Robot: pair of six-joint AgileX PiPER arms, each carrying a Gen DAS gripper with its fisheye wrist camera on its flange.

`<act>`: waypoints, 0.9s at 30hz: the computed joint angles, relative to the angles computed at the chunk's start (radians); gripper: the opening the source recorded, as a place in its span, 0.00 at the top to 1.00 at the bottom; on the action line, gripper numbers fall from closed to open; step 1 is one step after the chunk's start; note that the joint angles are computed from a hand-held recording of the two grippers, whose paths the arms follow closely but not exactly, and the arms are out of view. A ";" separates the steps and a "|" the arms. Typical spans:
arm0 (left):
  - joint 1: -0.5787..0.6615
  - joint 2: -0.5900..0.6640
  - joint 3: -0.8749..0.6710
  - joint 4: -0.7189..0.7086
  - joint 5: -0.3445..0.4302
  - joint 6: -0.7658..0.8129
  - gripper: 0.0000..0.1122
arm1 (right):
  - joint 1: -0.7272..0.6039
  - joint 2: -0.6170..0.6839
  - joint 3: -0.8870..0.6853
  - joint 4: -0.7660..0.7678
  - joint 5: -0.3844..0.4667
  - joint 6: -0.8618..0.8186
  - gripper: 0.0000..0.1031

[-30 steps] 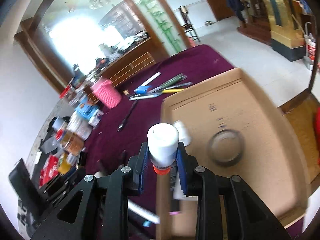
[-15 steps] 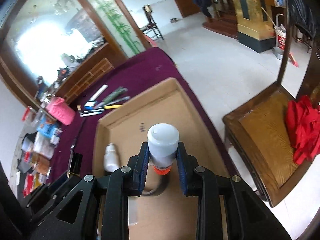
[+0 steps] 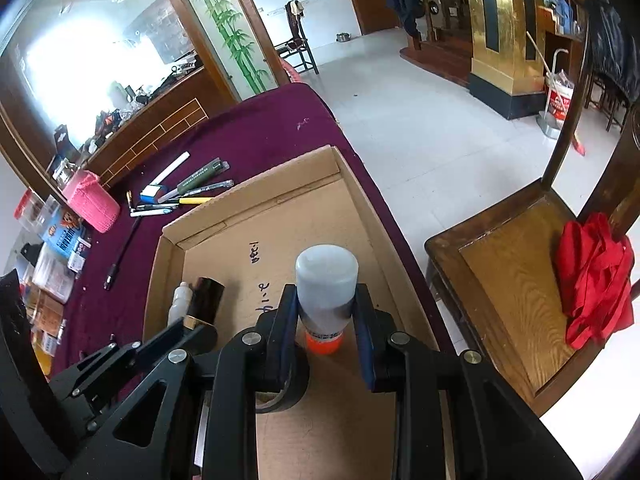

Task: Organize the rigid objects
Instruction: 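Open the right tool to drop the bottle in the tray while the left drops the tube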

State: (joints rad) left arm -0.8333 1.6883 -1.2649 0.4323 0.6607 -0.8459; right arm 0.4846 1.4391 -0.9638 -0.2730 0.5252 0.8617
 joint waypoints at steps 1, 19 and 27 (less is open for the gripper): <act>0.005 0.006 -0.004 -0.020 -0.002 0.019 0.87 | 0.000 0.006 -0.004 0.006 -0.001 -0.009 0.77; 0.042 0.022 -0.028 -0.180 0.020 0.133 0.86 | 0.004 0.052 -0.036 0.076 0.007 -0.094 0.77; 0.058 0.032 -0.039 -0.199 0.016 0.152 0.86 | 0.017 0.054 -0.045 0.077 0.013 -0.112 0.68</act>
